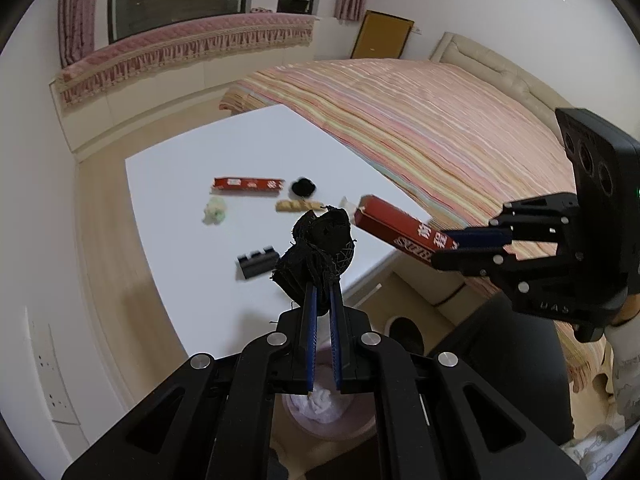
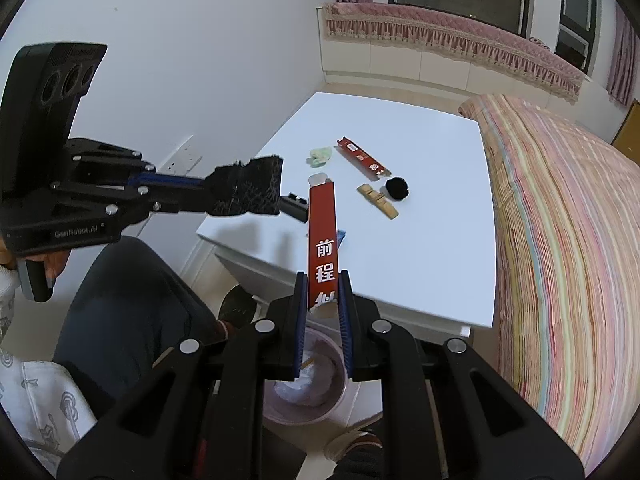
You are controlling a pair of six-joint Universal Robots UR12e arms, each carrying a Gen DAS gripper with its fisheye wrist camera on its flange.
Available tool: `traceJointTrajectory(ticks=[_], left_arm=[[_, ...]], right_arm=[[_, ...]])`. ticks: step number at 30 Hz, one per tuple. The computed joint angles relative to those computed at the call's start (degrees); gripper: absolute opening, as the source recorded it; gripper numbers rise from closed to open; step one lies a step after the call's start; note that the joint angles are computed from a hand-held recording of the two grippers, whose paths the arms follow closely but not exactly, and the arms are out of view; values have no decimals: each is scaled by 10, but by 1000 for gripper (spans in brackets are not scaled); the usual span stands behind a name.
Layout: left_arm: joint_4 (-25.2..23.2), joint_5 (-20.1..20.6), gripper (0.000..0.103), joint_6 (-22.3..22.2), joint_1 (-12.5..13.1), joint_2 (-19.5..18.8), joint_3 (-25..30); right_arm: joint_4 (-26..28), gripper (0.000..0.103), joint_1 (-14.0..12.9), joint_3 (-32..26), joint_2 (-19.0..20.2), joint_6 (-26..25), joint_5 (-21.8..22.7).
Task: Collect trash
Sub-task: 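Carry the red box and black item to the wastebasket and release both, then grasp the green fuzzy ball with the left tool while the right tool grasps the black pompom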
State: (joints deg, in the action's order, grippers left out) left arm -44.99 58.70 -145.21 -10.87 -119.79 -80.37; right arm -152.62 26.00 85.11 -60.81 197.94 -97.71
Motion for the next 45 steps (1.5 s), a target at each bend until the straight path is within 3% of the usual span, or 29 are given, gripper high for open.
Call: traceJointTrajectory(ticks=[13,24,28,30,31,32,34,37,45], left_arm=[[-8,12,6,35,5,42,-73],[-20,17,7,49,8,54,-95],[-24,19,14,52,8,56,-97],[-20,20,41,50,8,55,-97],[-11,18,66,43,9,55,-99],[-2,11,79,33,11,54,-101],[18,11,89,15,13,54,-104],[30,17,94,-5,14,51,-101],[54,47,95,-36,12,44,-96]], right_arm=[[-4,14,22,39,-20,36,-7],[1,14,31,48,-20,46,12],[2,17,29,49,-19,47,27],[5,43,29,48,-18,50,21],[-5,66,28,52,-19,54,21],[-11,78,28,54,-19,57,19],[-10,89,29,54,-19,65,10],[-3,96,28,52,-18,74,2],[1,98,25,50,-15,93,0]])
